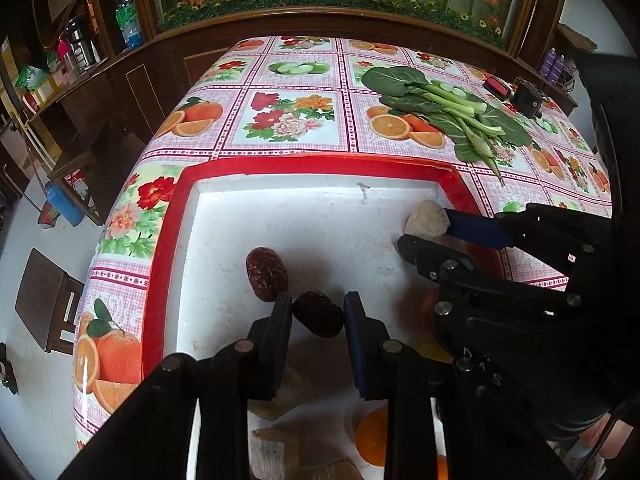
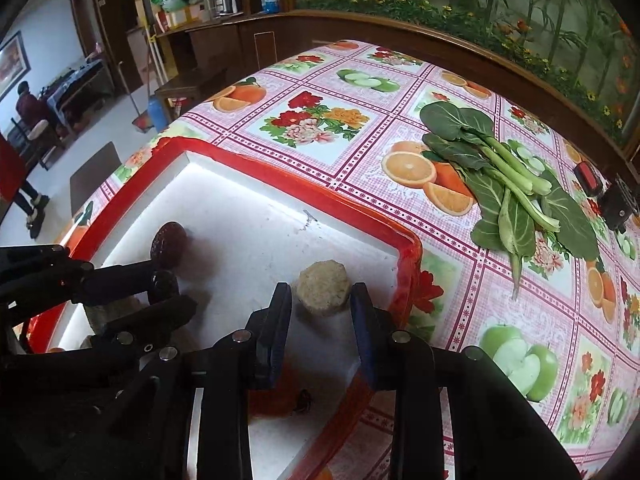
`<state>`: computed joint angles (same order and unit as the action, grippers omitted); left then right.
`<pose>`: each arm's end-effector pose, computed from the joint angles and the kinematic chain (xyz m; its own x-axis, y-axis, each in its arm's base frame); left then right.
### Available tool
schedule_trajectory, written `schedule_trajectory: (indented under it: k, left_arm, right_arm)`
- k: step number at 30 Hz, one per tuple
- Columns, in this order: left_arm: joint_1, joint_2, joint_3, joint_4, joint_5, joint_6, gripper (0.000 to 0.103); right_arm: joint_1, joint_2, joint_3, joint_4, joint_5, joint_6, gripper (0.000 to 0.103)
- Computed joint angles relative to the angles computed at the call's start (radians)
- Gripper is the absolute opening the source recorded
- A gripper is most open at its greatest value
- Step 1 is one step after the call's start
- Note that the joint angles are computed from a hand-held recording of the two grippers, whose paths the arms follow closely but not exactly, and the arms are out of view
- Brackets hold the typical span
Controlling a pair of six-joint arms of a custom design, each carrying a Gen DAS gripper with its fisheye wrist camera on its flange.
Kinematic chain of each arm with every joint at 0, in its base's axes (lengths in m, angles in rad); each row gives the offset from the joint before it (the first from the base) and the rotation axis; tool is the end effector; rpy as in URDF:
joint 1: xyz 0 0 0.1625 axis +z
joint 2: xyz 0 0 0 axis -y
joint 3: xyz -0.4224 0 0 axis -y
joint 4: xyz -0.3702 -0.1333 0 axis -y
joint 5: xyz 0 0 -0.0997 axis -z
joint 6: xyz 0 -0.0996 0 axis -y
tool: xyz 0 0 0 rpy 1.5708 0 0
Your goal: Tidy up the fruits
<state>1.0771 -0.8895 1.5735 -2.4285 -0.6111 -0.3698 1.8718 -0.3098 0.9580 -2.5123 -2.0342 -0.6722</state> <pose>-0.1240 -0.6839 0.2176 -0.7023 -0.1762 -0.6897 0.2283 0.8619 -0.4527 0.3275 -0.7555 0.0113 -0.5217 -0.6803 0.5149 -0.7779 0.6271 0.0402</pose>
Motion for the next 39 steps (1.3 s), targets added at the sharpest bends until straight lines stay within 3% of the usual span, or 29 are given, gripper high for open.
schedule_trajectory:
  k: [2, 6, 11, 15, 20, 22, 27, 32, 39]
  left_arm:
    - [-0.003, -0.001, 0.002, 0.006, 0.017, -0.005, 0.037]
    - [0.002, -0.016, 0.005, 0.059, 0.037, -0.066, 0.060]
    - [0.003, -0.045, 0.044, 0.019, 0.022, -0.092, 0.061]
    - [-0.016, -0.062, 0.077, -0.005, 0.043, -0.104, 0.067]
    - [-0.057, -0.102, 0.141, 0.003, 0.073, -0.184, 0.069]
    - [-0.082, -0.125, 0.185, 0.009, 0.092, -0.241, 0.071]
    - [-0.156, -0.175, 0.284, 0.093, 0.127, -0.436, 0.076]
    - [-0.238, -0.207, 0.356, 0.298, 0.175, -0.759, 0.084]
    - [-0.310, -0.222, 0.407, 0.437, 0.124, -1.037, 0.089]
  right_arm:
    - [0.001, -0.001, 0.001, 0.000, -0.004, 0.002, 0.030]
    - [0.004, -0.012, 0.016, -0.003, -0.008, 0.007, 0.030]
    - [0.008, -0.048, 0.072, -0.037, 0.006, 0.023, 0.044]
    - [0.008, -0.088, 0.123, -0.059, 0.025, 0.046, 0.045]
    - [0.007, -0.158, 0.229, -0.117, 0.047, 0.069, 0.061]
    - [0.007, -0.195, 0.292, -0.167, 0.051, 0.068, 0.070]
    - [-0.008, -0.318, 0.466, -0.231, 0.128, 0.092, 0.078]
    - [-0.023, -0.432, 0.605, -0.202, 0.156, 0.111, 0.081]
    - [-0.042, -0.535, 0.759, -0.294, 0.124, 0.039, 0.084]
